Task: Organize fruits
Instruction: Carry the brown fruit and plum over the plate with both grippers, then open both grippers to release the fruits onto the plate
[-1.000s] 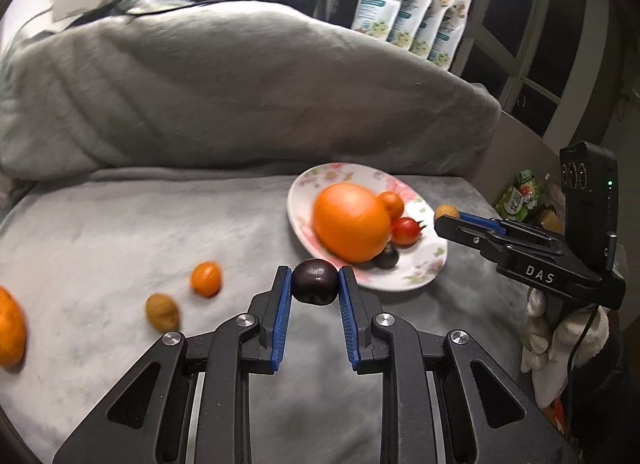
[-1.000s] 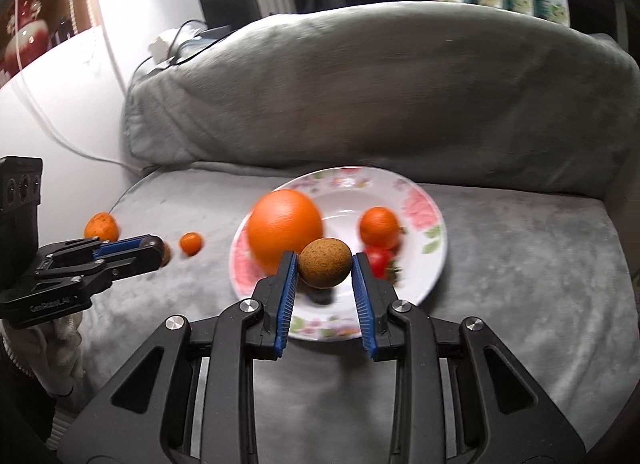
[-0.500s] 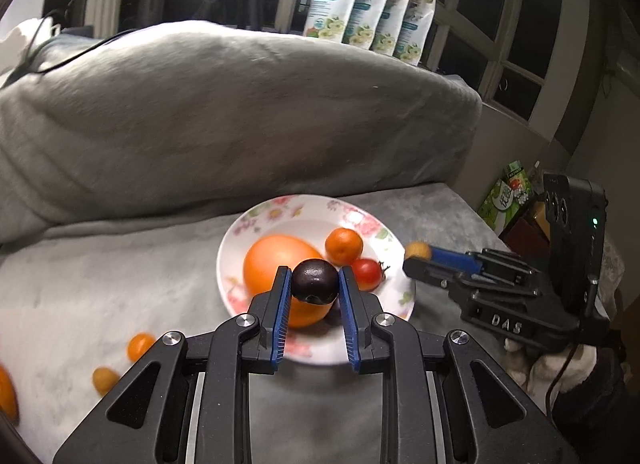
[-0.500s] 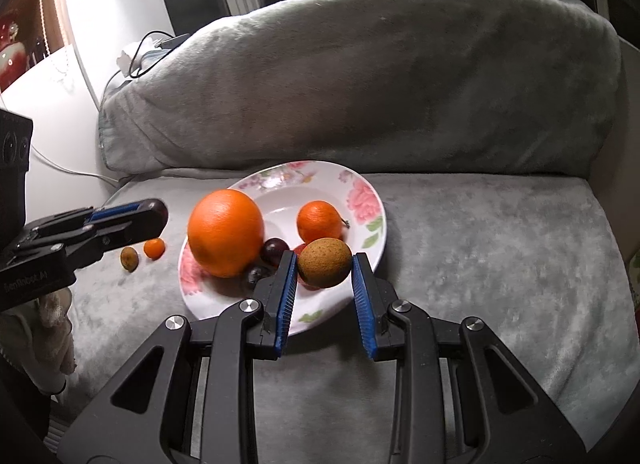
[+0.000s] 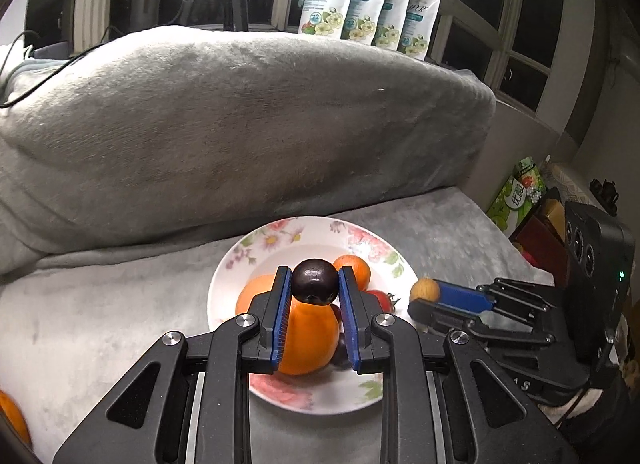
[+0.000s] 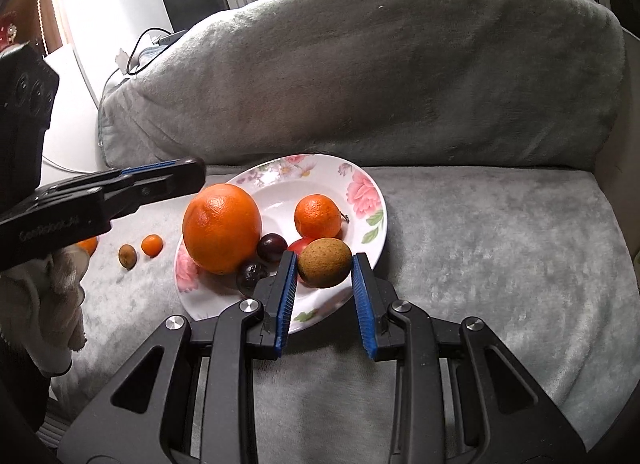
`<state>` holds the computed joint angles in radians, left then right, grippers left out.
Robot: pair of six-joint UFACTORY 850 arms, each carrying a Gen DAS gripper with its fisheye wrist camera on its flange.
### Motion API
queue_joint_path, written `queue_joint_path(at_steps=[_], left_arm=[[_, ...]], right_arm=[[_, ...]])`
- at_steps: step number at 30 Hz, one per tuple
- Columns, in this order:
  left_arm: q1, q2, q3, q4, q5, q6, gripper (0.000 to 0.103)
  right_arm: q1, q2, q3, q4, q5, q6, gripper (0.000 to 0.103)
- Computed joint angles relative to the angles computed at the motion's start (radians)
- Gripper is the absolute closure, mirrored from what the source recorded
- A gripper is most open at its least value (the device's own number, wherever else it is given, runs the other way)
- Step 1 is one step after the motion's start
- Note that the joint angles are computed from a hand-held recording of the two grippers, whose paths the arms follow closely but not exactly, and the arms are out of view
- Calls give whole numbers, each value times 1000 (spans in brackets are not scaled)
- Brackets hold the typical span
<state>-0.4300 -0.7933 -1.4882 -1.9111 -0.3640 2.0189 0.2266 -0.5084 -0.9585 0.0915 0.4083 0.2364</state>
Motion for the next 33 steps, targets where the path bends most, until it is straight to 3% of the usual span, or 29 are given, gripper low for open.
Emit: queue_joint_path(at_steps=[7,18,21,22,25,26,33], left_arm=[[-3,-28,-48,90,-3,-109,81],[-8,-48,-77,115,10,-135,80],[-11,-51,-82,114,24,-136,67],[-11,-51,-82,113,23,-134,64],[-12,-46,-75,68,29,-90,53],[-10,-44,-72,62,26,-83,53],[-9,-42,-69,58,26,-87,32]], right_arm=[[2,-5,-6,-2,-4,0,74],[7,-16,-18,6,-13,-28,74],[11,-20,-23,26,-17,-48,74],[11,-21,-25,27,-19,-50,71],[16,-20,-22,67,-10,-90,39],[19,-18,-18,86,0,-110,36],[25,-8,-10,100,12,-136,30]])
